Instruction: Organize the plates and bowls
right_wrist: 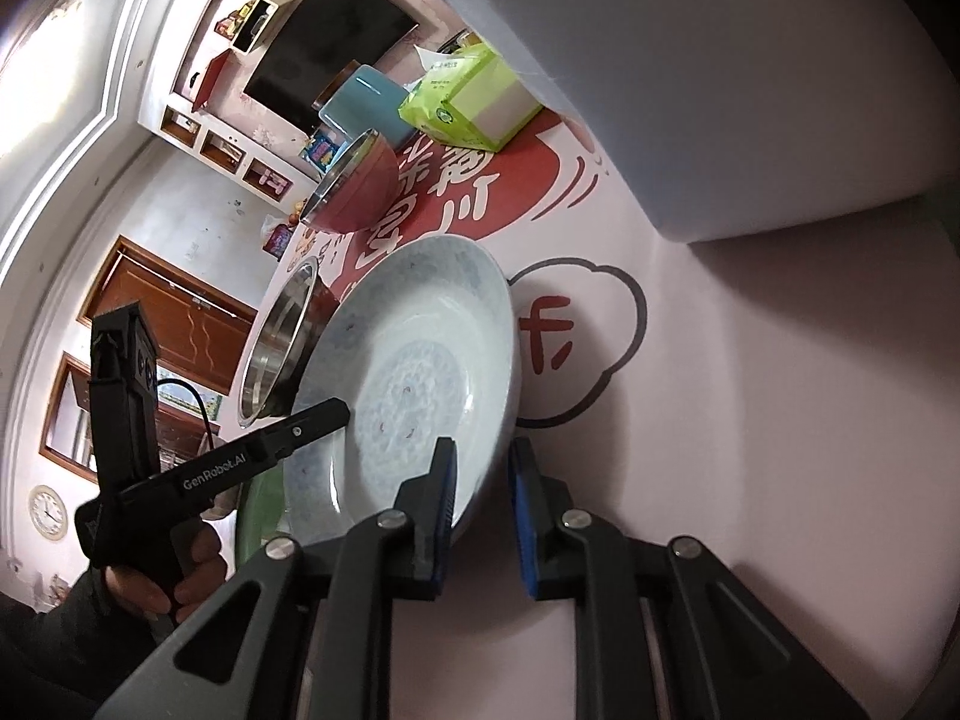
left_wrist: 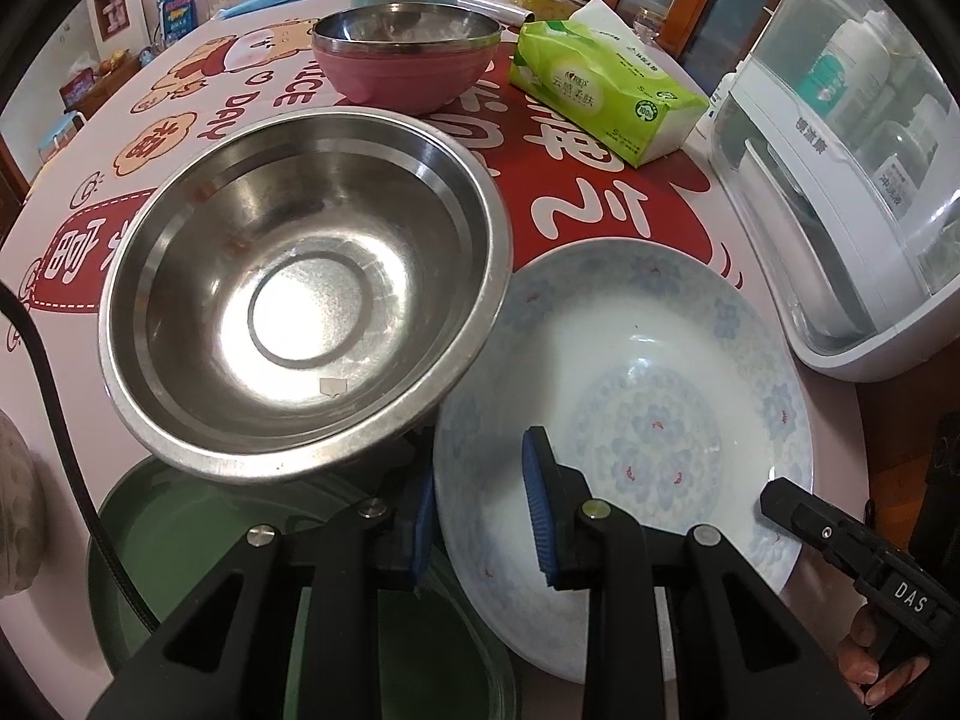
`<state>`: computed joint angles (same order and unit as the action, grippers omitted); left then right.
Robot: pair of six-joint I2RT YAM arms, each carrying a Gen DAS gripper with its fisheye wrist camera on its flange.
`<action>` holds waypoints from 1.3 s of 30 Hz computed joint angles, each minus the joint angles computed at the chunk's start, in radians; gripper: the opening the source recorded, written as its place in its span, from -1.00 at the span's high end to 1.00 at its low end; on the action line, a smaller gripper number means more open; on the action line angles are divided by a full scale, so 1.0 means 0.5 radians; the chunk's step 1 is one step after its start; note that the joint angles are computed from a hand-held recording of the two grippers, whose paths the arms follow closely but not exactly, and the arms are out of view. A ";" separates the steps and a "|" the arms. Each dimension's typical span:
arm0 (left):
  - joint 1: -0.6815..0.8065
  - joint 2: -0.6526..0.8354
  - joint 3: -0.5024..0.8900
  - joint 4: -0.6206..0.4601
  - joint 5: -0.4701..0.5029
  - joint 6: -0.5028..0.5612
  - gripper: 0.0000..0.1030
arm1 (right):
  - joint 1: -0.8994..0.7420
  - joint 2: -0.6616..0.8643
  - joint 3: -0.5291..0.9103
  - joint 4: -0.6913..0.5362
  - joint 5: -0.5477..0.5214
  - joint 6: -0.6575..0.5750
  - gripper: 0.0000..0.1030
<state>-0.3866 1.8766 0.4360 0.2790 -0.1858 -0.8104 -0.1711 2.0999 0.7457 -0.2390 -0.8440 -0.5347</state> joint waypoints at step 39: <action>-0.850 -1.034 -0.088 -1.034 -0.538 -0.676 0.53 | -0.324 -0.504 -0.196 -0.585 -0.117 -0.443 0.67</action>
<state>-0.8118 1.3597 0.3919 -0.2380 -0.4549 -1.1482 -0.3329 1.8479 0.6477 -0.5313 -0.9028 -0.7564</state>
